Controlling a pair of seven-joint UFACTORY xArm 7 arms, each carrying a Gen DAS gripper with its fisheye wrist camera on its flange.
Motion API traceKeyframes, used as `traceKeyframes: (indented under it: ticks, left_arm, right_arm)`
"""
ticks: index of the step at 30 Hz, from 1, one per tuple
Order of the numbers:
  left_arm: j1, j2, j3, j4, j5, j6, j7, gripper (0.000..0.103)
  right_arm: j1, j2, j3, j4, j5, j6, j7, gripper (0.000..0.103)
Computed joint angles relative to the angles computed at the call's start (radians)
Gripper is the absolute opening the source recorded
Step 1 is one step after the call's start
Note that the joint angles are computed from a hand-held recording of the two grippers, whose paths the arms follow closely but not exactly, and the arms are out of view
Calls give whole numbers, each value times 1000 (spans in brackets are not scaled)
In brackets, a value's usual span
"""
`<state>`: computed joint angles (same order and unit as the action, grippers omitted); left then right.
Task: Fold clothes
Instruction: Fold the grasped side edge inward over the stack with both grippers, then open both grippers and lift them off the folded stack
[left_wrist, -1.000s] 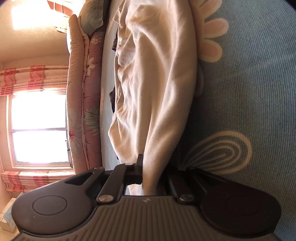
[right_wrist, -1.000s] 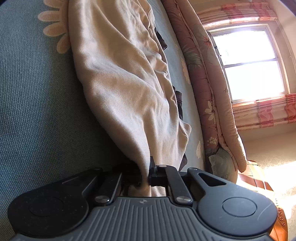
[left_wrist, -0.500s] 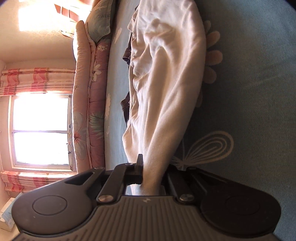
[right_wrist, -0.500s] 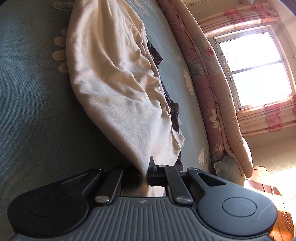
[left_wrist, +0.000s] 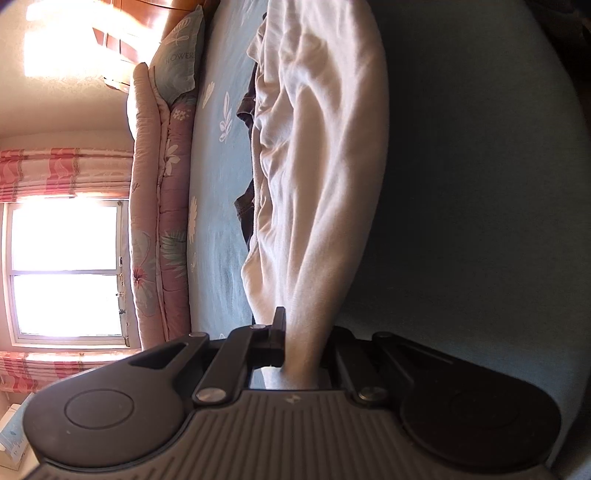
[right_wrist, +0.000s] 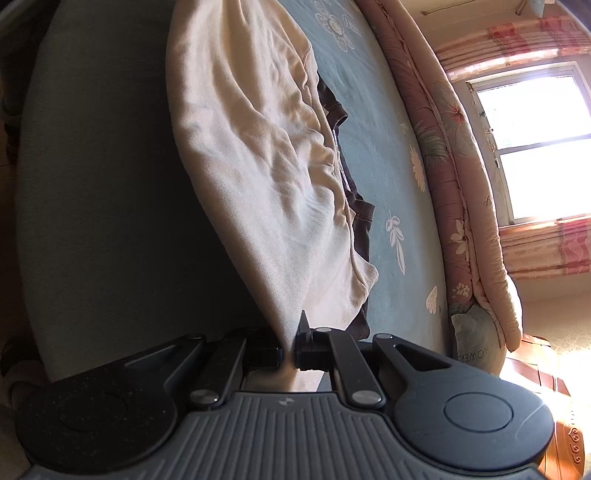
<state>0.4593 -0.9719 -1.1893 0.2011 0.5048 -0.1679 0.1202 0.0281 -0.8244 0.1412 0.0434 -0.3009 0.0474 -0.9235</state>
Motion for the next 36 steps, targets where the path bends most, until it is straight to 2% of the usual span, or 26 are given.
traceKeyframes:
  ticks: [5, 7, 10, 12, 13, 14, 16, 17, 19, 22, 23, 25, 27, 28, 32, 34, 36]
  left_arm:
    - [-315, 7, 141, -87, 20, 171, -23, 1]
    - [-379, 14, 159, -113, 33, 205, -51, 1]
    - [-467, 61, 201, -130, 42, 270, -87, 3]
    - [-542, 75, 249, -141, 46, 328, -96, 8]
    - [-598, 78, 296, -147, 42, 368, -88, 9]
    - [-680, 84, 379, -151, 22, 428, -66, 12]
    - [-865, 77, 585, -149, -57, 574, 5, 13]
    - [-944, 58, 686, -141, -105, 650, 41, 13]
    - [-1031, 19, 828, -108, -186, 776, 75, 13]
    - [-1043, -39, 928, -60, -267, 864, 86, 13]
    - [-1025, -42, 943, -44, -282, 859, 82, 13]
    - [-984, -22, 960, -11, -308, 812, 67, 17]
    - [-948, 55, 972, 22, -332, 708, 53, 28]
    - [-934, 103, 975, 39, -345, 654, 43, 32]
    - [-897, 345, 959, 103, -385, 468, -11, 32]
    - [-897, 425, 956, 116, -403, 436, -38, 32]
    - [-889, 449, 957, 96, -407, 445, -60, 32]
  right_arm:
    - [134, -312, -54, -88, 46, 290, 4, 10]
    - [172, -405, -59, -109, 70, 401, 16, 10]
    - [190, -415, -41, -133, 80, 450, 45, 12]
    - [184, -362, -50, -126, 84, 460, 49, 21]
    - [180, -357, -59, -129, 83, 463, 43, 23]
    - [173, -353, -70, -128, 83, 468, 32, 24]
    - [148, -344, -102, -109, 84, 487, -4, 26]
    - [136, -340, -117, -97, 89, 502, -21, 31]
    - [114, -332, -148, -58, 109, 558, -49, 36]
    - [79, -347, -197, -11, 137, 651, -112, 47]
    - [68, -356, -211, 5, 146, 683, -134, 52]
    - [54, -368, -239, 38, 180, 726, -159, 54]
    - [46, -348, -261, 73, 223, 729, -161, 57]
    - [54, -330, -268, 83, 258, 708, -146, 59]
    - [138, -223, -313, 118, 431, 618, -74, 64]
    - [163, -156, -310, 113, 488, 550, -37, 64]
    - [184, -72, -301, 102, 528, 471, 3, 64]
